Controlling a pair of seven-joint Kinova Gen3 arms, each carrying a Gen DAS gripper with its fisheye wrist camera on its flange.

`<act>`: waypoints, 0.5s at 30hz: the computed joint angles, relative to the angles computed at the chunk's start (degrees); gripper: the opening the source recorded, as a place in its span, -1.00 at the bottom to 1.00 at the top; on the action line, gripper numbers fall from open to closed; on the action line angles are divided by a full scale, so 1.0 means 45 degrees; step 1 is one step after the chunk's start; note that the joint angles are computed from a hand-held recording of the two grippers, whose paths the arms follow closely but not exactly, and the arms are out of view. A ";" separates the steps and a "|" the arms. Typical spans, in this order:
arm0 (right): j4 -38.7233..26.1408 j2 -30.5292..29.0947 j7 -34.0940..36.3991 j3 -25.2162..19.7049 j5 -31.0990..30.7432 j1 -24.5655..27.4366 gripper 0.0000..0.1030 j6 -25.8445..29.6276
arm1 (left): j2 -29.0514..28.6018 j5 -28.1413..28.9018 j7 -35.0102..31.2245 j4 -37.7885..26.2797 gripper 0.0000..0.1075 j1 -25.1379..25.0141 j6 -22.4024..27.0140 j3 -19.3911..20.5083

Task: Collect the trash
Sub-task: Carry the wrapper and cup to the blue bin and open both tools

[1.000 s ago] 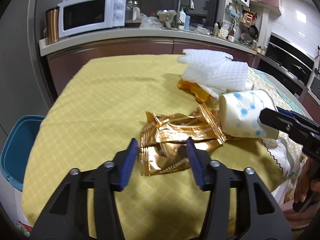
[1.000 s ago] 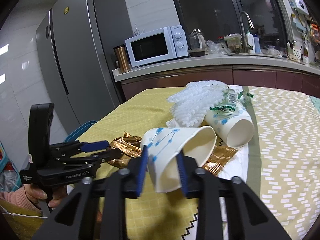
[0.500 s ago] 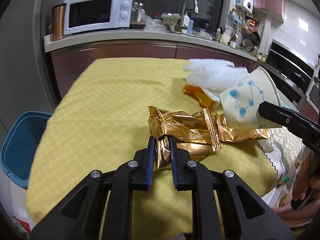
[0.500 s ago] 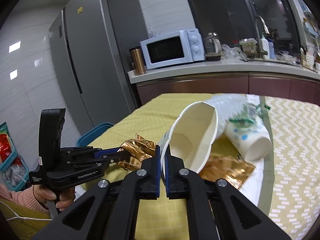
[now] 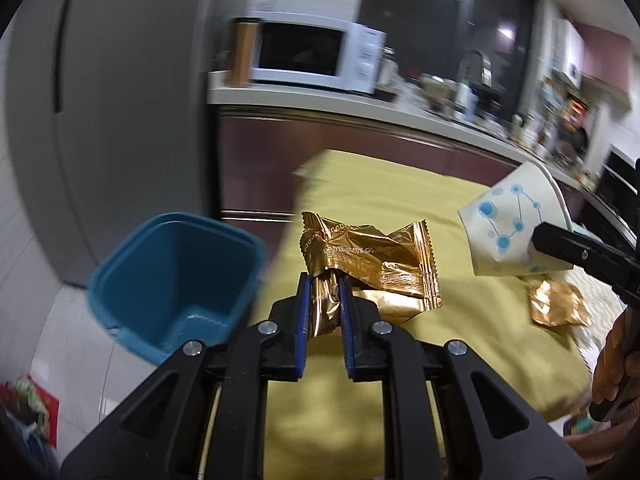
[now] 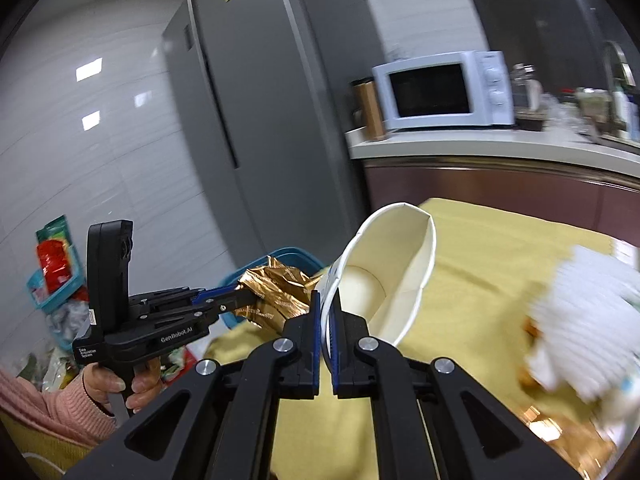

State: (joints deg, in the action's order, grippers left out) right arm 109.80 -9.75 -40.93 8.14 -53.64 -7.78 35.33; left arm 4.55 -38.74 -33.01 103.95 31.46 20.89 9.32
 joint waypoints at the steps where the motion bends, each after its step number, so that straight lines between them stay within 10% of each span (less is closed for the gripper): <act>1: -0.0221 0.0248 0.0051 -0.0005 -0.0124 -0.0105 -0.94 0.0141 | -0.0109 -0.0172 0.0276 0.0116 -0.74 -0.0096 0.0067 -0.0201; 15: -0.4036 0.4066 -0.0568 -0.2217 0.0178 0.0648 -0.94 0.2069 | 0.0498 -0.0279 0.0598 -0.0020 -0.74 -0.1777 0.0594 -0.1135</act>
State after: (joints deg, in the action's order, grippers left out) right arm 91.64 8.55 -43.49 -1.83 -52.84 -4.86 44.64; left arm 6.79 -40.00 -30.32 103.86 23.47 23.56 4.22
